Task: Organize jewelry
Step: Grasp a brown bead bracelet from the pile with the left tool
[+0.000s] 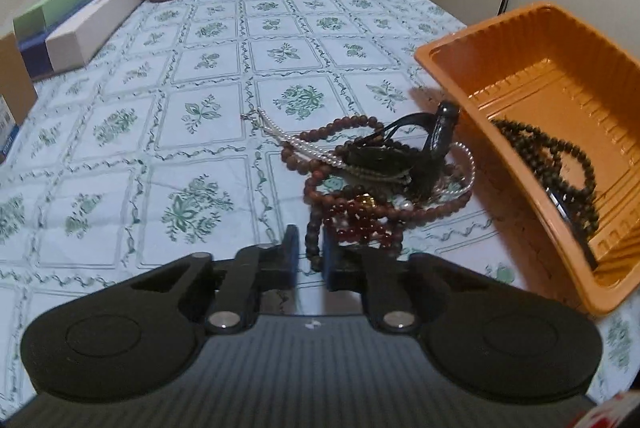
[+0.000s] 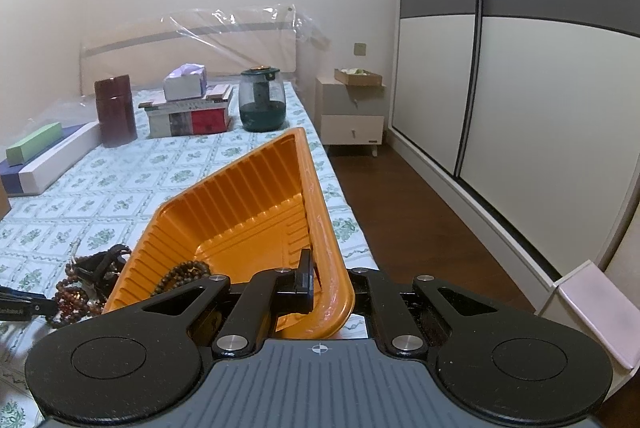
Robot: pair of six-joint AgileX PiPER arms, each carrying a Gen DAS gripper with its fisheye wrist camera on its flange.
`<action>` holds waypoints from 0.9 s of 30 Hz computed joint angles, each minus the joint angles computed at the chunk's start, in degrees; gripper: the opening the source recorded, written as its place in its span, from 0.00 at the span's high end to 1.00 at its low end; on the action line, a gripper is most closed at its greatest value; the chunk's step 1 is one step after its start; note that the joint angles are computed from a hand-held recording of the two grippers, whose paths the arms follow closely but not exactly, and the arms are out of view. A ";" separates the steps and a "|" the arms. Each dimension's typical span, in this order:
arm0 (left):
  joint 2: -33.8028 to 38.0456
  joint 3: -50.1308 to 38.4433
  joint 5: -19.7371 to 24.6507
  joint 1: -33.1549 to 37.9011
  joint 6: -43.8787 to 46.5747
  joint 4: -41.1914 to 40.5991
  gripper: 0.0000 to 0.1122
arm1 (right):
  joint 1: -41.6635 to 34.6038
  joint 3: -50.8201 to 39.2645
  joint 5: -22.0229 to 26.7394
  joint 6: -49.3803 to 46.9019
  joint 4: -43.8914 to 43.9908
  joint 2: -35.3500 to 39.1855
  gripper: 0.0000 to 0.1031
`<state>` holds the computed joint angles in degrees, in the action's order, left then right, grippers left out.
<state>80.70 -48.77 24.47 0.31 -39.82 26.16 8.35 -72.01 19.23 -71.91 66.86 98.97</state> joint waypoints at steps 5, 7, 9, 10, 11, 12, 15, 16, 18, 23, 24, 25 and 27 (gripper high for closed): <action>-3.34 1.43 1.66 1.76 6.74 -3.81 0.95 | 0.01 0.19 -0.18 -0.64 0.69 0.05 0.94; -5.72 2.73 2.19 2.71 8.82 -5.02 0.95 | 0.03 0.26 -0.27 -1.02 1.05 0.08 0.94; -8.30 3.78 3.35 3.44 9.18 -4.34 0.95 | 0.05 0.23 -0.29 -0.95 0.96 0.08 0.94; -9.59 4.15 3.74 4.05 9.94 -4.64 0.95 | 0.03 0.17 -0.22 -0.97 0.98 0.12 0.94; -10.69 4.42 4.03 4.75 10.96 -5.37 0.95 | 0.05 0.11 -0.19 -0.76 0.78 0.12 0.94; -11.66 4.63 4.22 5.50 11.78 -5.97 0.95 | 0.09 0.07 -0.21 -0.85 0.81 0.12 0.94; -13.86 4.61 4.60 8.02 15.75 -9.28 0.95 | 0.19 0.10 -0.21 -1.41 1.34 0.03 0.94; -14.36 4.35 4.69 9.07 17.96 -11.37 0.95 | 0.23 0.21 -0.23 -1.49 1.41 -0.12 0.94; -14.94 3.78 4.97 10.09 20.03 -12.87 0.95 | 0.37 0.39 -0.41 -1.68 1.50 -0.33 0.94; -15.66 1.97 5.67 11.09 23.80 -16.63 0.95 | 0.46 0.68 -0.56 -1.69 1.48 -0.61 0.94; -15.73 1.68 5.75 11.14 24.37 -17.41 0.95 | 0.43 0.67 -0.47 -1.69 1.50 -0.64 0.94; -15.80 1.31 5.99 11.20 25.12 -18.51 0.95 | 0.44 0.67 -0.48 -1.71 1.48 -0.63 0.94; -15.78 0.67 6.25 11.16 26.55 -20.69 0.95 | 0.44 0.67 -0.48 -1.71 1.48 -0.63 0.94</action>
